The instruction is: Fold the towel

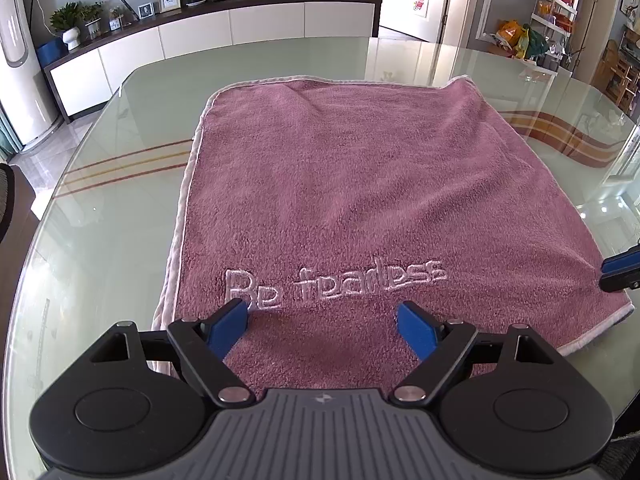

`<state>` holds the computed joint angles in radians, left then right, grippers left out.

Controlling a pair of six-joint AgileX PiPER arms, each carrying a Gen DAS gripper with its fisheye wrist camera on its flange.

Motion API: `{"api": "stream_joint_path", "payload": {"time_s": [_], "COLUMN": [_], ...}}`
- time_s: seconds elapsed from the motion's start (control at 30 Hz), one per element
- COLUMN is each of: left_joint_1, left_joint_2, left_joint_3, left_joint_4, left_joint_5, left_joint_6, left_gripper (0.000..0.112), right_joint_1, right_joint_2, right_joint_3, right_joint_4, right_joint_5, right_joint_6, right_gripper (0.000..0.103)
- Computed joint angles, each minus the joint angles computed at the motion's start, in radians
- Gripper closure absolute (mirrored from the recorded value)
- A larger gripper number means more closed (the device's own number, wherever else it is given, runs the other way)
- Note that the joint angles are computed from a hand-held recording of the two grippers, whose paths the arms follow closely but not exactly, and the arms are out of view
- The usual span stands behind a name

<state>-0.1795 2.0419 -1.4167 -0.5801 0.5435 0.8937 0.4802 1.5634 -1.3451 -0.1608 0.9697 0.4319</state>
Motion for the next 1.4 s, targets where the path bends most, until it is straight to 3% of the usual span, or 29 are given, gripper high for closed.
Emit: {"api": "stream_joint_path", "payload": {"time_s": [0.1,0.27,0.4,0.5,0.6,0.73,0.87,0.9,0.97,1.0,1.1,1.2,1.23,1.3,1.37,1.4], "left_joint_1": [0.001,0.015,0.035,0.047,0.049,0.010,-0.042,-0.056,-0.062,-0.045,0.007,0.019,0.017,-0.002,-0.011,-0.026], "left_joint_2": [-0.010,-0.027,-0.045,-0.061,-0.070,-0.044,0.051,0.080,0.108,0.105,0.084,0.076,0.076,0.072,0.064,0.076], "left_joint_3": [0.004,0.033,0.072,0.099,0.067,-0.029,-0.162,-0.203,-0.214,-0.182,-0.102,-0.091,-0.097,-0.126,-0.129,-0.160], "left_joint_4": [0.025,0.029,-0.019,-0.043,-0.005,-0.049,0.034,0.098,0.143,0.105,-0.067,-0.067,-0.051,0.012,-0.016,-0.027], "left_joint_5": [0.009,-0.008,-0.020,-0.024,0.024,0.024,0.031,0.043,0.041,0.020,-0.011,-0.009,-0.006,-0.014,-0.029,-0.032], "left_joint_6": [-0.020,0.002,0.058,0.094,0.048,0.076,-0.017,-0.086,-0.118,-0.097,0.087,0.106,0.087,-0.003,0.013,0.012], "left_gripper": [0.027,0.026,0.025,0.025,0.035,0.030,0.027,0.028,0.025,0.019,0.014,0.014,0.016,0.024,0.023,0.022], "right_joint_1": [0.042,0.140,0.156,0.112,0.068,-0.003,-0.057,-0.060,-0.053,-0.053,-0.067,-0.056,-0.046,-0.061,-0.107,-0.116], "right_joint_2": [-0.048,-0.055,-0.060,-0.076,-0.097,0.044,0.212,0.233,0.294,0.298,0.237,0.217,0.200,0.162,0.154,0.168], "right_joint_3": [0.075,0.144,0.145,0.131,0.108,-0.009,-0.118,-0.133,-0.171,-0.160,-0.053,-0.044,-0.018,0.037,0.052,0.038], "right_joint_4": [-0.022,-0.156,-0.174,-0.096,-0.158,-0.263,-0.181,-0.169,-0.198,-0.216,-0.298,-0.399,-0.464,-0.482,-0.352,-0.307], "right_joint_5": [-0.065,-0.082,-0.052,-0.037,-0.107,-0.258,-0.401,-0.405,-0.326,-0.323,-0.362,-0.268,-0.275,-0.370,-0.517,-0.550], "right_joint_6": [0.091,0.241,0.255,0.190,0.201,0.226,0.150,0.138,0.160,0.176,0.298,0.427,0.479,0.504,0.448,0.415], "right_gripper": [0.086,0.086,0.085,0.084,0.078,0.070,0.066,0.063,0.061,0.061,0.062,0.063,0.063,0.063,0.060,0.054]}}
